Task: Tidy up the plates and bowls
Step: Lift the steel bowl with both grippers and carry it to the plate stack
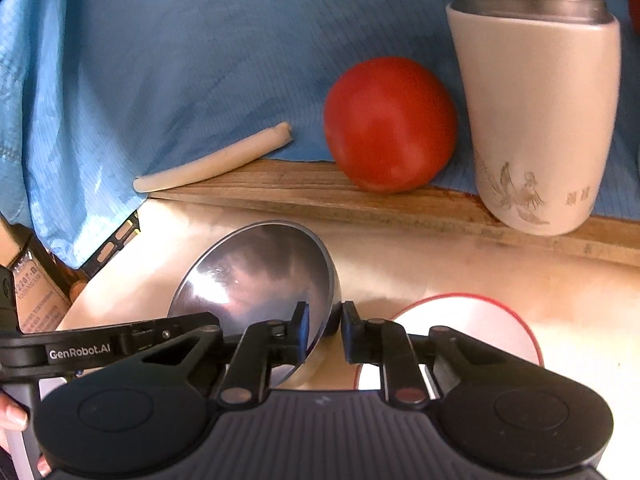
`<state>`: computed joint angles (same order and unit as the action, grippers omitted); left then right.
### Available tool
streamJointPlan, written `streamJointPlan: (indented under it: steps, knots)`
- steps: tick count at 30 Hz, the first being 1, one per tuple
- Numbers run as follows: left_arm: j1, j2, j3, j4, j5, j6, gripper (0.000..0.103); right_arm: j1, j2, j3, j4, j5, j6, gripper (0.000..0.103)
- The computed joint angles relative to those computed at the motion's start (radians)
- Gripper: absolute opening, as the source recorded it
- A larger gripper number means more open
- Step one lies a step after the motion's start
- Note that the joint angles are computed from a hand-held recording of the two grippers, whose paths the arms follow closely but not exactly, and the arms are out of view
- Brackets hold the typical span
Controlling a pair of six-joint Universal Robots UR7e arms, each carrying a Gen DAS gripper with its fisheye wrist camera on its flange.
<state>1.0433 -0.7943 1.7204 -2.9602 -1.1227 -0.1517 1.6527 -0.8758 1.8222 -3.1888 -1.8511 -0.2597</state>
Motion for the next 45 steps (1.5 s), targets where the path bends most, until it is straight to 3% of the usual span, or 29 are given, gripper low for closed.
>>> streamJointPlan:
  steps: [5,13,23,32,39,45]
  knots:
    - [-0.018,-0.037,0.041,-0.015,-0.006,-0.007,0.030,0.008,-0.036,0.047,-0.027,0.010,0.016,0.016]
    - [-0.077,-0.084,0.112,-0.036,-0.011,-0.009,0.030,0.047,-0.123,0.146,-0.090,-0.036,0.020,0.015]
    - [-0.168,-0.148,0.239,-0.022,-0.110,-0.014,0.034,0.094,-0.322,0.357,-0.114,-0.171,0.089,0.015]
    - [-0.223,-0.144,0.311,0.042,-0.184,-0.024,0.036,0.115,-0.460,0.531,-0.143,-0.284,0.157,0.015]
    - [-0.254,-0.177,0.370,0.098,-0.169,-0.025,0.036,0.096,-0.523,0.602,-0.060,-0.269,0.221,0.015]
    - [-0.262,-0.201,0.393,0.136,-0.138,-0.021,0.036,0.084,-0.518,0.618,-0.032,-0.249,0.239,0.015]
